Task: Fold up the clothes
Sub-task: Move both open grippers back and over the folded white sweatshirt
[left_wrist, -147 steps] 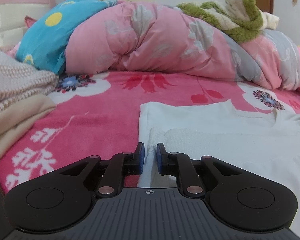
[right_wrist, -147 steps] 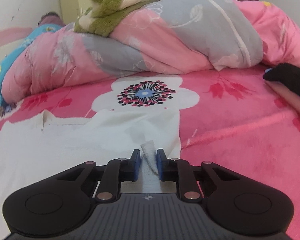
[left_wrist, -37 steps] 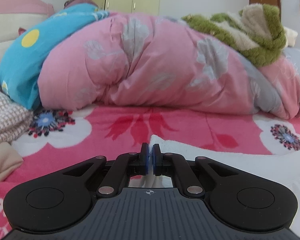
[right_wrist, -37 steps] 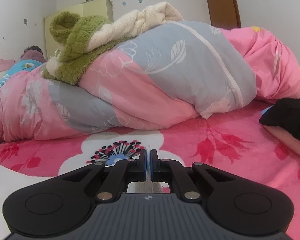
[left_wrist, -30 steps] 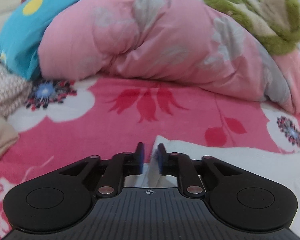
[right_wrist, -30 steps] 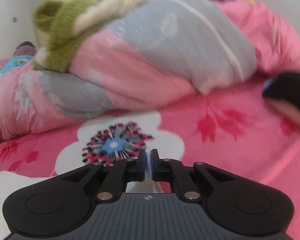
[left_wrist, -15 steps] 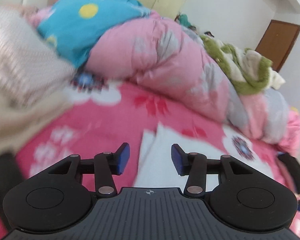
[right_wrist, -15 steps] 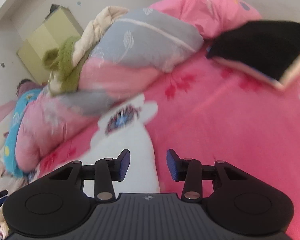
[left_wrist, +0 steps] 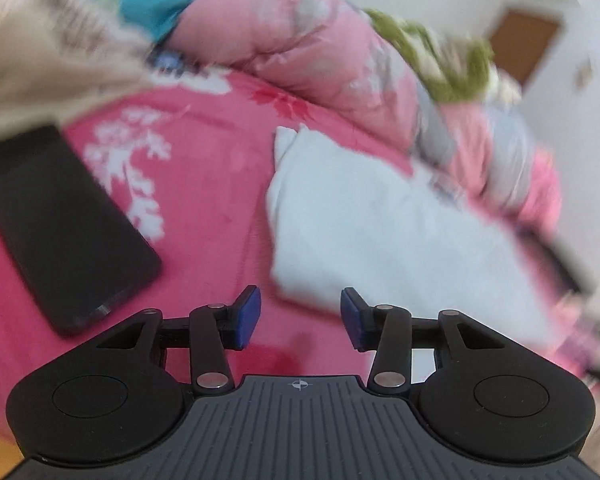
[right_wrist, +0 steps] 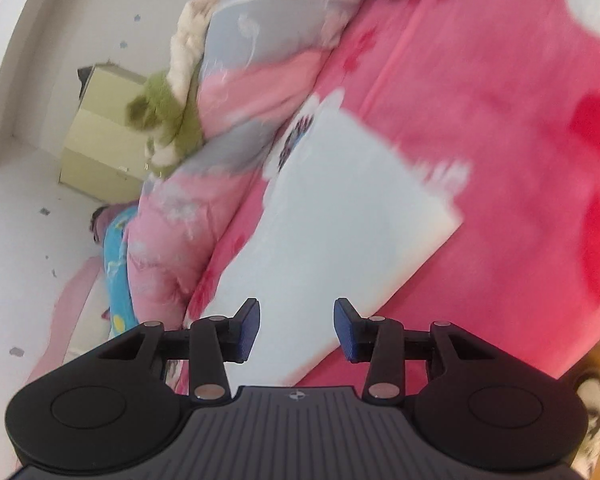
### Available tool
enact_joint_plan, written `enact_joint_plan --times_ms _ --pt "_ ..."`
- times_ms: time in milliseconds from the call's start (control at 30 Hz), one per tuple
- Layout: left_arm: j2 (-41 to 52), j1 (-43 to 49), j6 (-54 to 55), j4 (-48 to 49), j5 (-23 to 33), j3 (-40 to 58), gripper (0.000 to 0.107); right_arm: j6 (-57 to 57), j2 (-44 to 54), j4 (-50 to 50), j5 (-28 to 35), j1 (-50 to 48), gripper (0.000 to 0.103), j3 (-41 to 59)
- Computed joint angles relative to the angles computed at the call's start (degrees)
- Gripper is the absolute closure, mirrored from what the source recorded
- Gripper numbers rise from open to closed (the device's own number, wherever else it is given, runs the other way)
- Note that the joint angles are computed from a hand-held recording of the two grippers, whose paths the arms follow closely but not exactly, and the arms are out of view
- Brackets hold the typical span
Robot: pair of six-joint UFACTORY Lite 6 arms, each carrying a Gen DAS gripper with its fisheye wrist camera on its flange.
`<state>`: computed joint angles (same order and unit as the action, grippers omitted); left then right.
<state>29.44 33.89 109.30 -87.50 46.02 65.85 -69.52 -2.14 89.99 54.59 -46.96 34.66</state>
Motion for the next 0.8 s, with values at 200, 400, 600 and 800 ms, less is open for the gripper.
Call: enact_joint_plan --times_ms 200,400,600,800 --pt "-0.3 -2.1 25.3 -11.6 -2.4 -4.0 0.07 1.1 -0.2 3.3 -9.9 12.6 0.059 -0.6" --pt "1.1 -1.1 39.9 -13.6 2.5 -5.1 0.1 1.1 0.8 6.6 -15.9 17.6 0.06 -1.9" --pt "0.8 0.4 42.8 -5.9 1.7 -2.3 0.102 -1.9 2.1 10.1 -15.2 16.8 0.06 -2.4" --pt "0.7 0.5 41.1 -6.2 -3.0 -2.0 0.099 -5.2 3.7 12.1 -13.2 15.3 0.06 -2.7"
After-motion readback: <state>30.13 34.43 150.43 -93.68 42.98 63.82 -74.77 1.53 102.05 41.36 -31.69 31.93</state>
